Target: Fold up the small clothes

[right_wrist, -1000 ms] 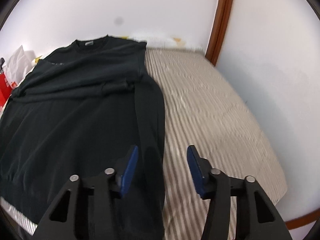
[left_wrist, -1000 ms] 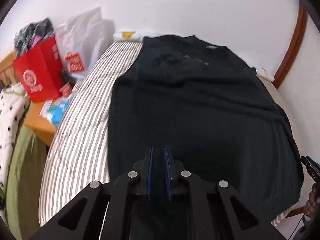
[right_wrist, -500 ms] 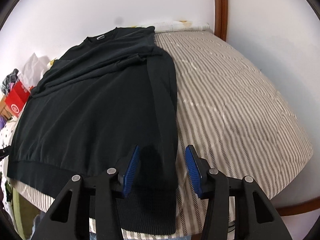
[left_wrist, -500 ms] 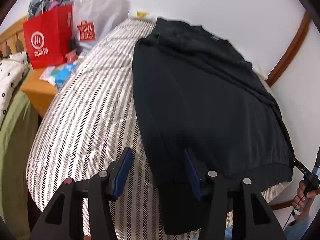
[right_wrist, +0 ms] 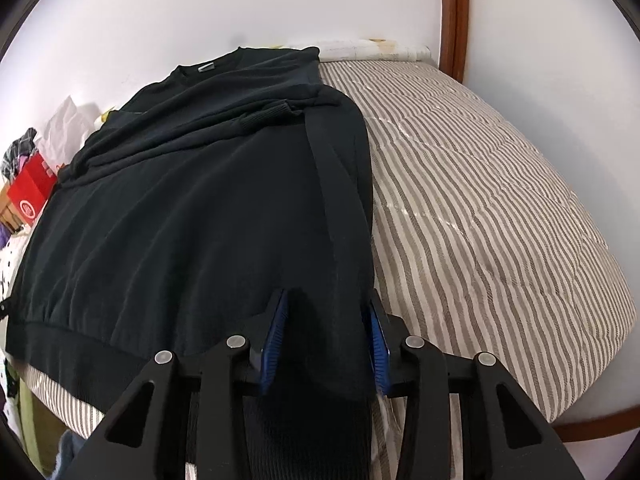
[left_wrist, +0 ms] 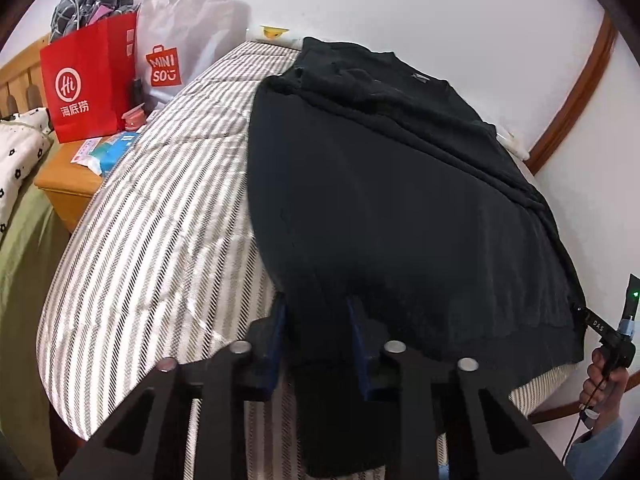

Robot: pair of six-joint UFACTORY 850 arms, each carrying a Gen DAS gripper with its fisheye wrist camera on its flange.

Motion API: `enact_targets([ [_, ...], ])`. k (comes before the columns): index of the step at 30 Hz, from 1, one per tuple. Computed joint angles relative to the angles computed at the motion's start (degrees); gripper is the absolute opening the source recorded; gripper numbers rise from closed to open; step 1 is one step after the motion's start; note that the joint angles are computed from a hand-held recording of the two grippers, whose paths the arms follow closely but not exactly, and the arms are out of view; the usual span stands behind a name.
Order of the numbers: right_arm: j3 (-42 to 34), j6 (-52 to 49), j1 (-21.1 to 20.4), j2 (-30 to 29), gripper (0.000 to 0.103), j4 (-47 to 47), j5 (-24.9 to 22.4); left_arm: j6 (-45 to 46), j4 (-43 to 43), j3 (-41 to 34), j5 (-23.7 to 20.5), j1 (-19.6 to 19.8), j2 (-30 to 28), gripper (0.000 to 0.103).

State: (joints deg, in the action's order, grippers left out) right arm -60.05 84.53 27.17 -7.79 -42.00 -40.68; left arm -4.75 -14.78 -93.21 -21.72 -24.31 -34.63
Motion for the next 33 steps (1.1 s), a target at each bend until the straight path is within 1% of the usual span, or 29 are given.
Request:
enact_targets([
  [3,-1.1,-0.2,-1.0,-1.0,0.04,0.4,0.4,0.0,-1.4,-0.9,-1.1,0.6,-0.5,0.014],
  [4,-1.4,-0.1,-1.3,-1.2,0.037,0.7,0.6,0.4,-2.1,-0.9,-1.2,0.7,-0.6,0.011],
  [5,-1.4,-0.1,-1.6,-1.2,0.026,0.8,0.9,2.3,-4.4,-0.8,-1.3,1.0,-0.6,0.009],
  [6,-1.4,0.1,-1.6,-1.2,0.016,0.5,1.1,3.9,-6.3,-0.5,-1.2,1.1,-0.5,0.007],
  [7,-1.4,0.2,-1.5,-1.2,0.011,0.3,1.0,4.9,-7.6,0.2,-0.6,1.2,-0.1,0.007],
  [8,-1.4,0.5,-1.3,-1.1,0.009,-0.1,0.6,5.2,-8.1,0.9,0.2,1.2,0.5,0.007],
  [11,-0.4,3.9,-0.3,0.4,0.007,-3.0,-1.4,9.2,-12.5,3.3,2.6,1.2,2.4,0.007],
  [14,2.0,7.8,0.3,3.9,0.006,-6.3,-1.0,13.3,-16.8,5.1,3.9,1.3,4.1,0.006],
  [17,3.4,8.5,1.2,6.5,0.006,-7.3,-1.0,15.6,-18.6,6.8,4.7,1.0,5.4,0.006],
  [19,4.0,8.5,2.4,7.7,0.006,-8.2,-2.7,20.8,-23.3,8.6,4.9,0.8,6.6,0.006],
  [21,4.6,9.0,3.3,8.6,0.006,-9.0,-4.1,28.9,-30.8,10.6,4.4,0.9,8.1,0.006],
  [24,6.2,10.3,3.5,10.6,0.006,-8.9,-4.3,31.8,-33.3,12.3,4.5,0.5,9.4,0.006],
  [25,6.5,10.5,3.4,11.0,0.006,-8.8,-4.1,34.5,-36.2,13.0,5.1,0.4,10.0,0.006],
  [27,6.7,10.7,3.7,11.3,0.006,-9.0,-3.8,37.3,-38.9,12.9,6.0,0.3,10.2,0.006],
  [30,5.9,11.6,4.1,10.8,0.006,-12.4,-3.4,44.0,-46.3,12.0,6.3,0.6,10.3,0.006],
  [31,5.6,12.5,4.1,10.9,0.006,-13.8,-2.9,44.7,-46.5,10.7,6.0,0.8,9.9,0.006],
  [33,4.8,16.4,4.4,10.7,0.007,-18.1,-2.6,43.3,-43.7,8.8,7.5,0.5,9.4,0.006],
])
